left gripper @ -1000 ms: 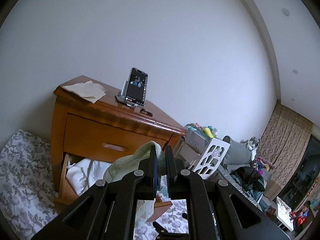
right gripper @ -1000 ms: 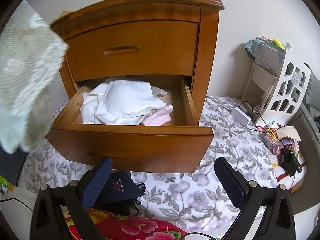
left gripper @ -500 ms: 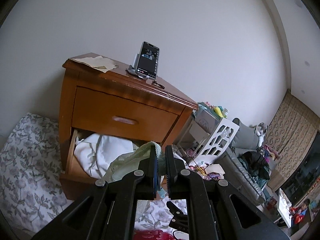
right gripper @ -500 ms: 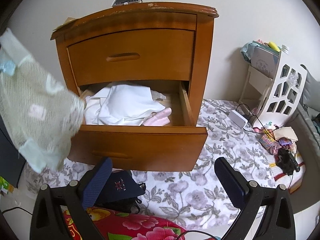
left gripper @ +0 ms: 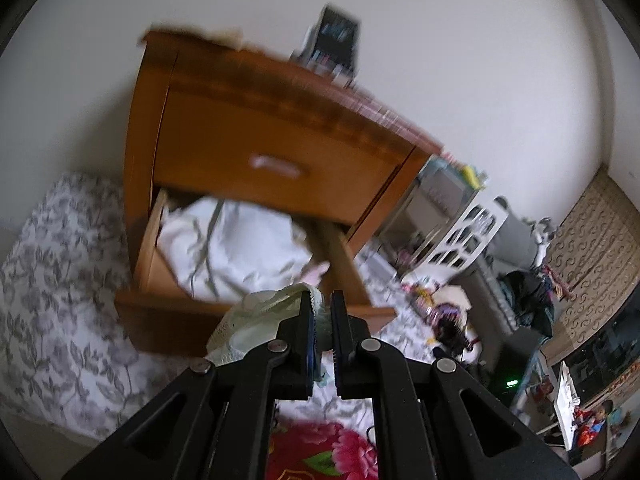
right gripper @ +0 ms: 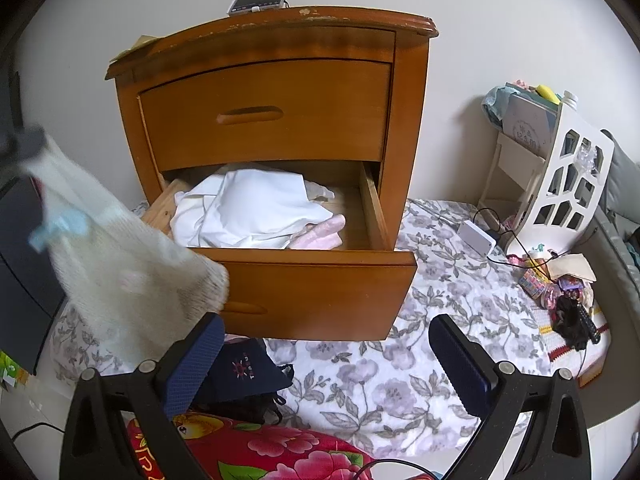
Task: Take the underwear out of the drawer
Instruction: 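Lower the pale green garment onto the bedsheet below the drawer and release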
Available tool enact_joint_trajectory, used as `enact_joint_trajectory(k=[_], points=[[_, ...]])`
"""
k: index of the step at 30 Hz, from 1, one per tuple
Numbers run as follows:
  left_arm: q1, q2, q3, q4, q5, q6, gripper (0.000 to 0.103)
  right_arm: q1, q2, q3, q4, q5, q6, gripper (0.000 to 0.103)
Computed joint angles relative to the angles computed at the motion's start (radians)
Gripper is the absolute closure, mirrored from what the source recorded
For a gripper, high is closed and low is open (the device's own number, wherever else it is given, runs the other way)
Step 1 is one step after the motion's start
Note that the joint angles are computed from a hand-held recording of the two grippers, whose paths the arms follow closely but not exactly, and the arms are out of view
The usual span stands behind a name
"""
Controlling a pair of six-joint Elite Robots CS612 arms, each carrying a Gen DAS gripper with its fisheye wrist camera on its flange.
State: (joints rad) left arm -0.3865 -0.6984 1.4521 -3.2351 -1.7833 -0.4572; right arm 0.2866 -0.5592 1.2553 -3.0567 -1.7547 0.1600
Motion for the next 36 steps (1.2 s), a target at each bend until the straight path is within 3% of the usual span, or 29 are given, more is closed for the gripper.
enact_joint_trajectory(k=[7, 24, 31, 36], points=[[0.004, 0.038, -0.048, 0.141, -0.037, 0.0, 0.096, -0.002, 0.005, -0.005, 0.014, 0.005, 0.0, 0.0], [0.007, 0.118, -0.148, 0.341, -0.111, 0.003, 0.096, -0.006, 0.021, -0.026, 0.047, 0.017, 0.002, 0.0], [0.013, 0.174, -0.2, 0.518, -0.076, -0.045, 0.096, -0.008, 0.027, -0.033, 0.061, 0.019, 0.004, 0.0], [0.013, 0.191, -0.214, 0.572, -0.035, -0.05, 0.096, -0.008, 0.033, -0.043, 0.076, 0.021, 0.001, 0.0]])
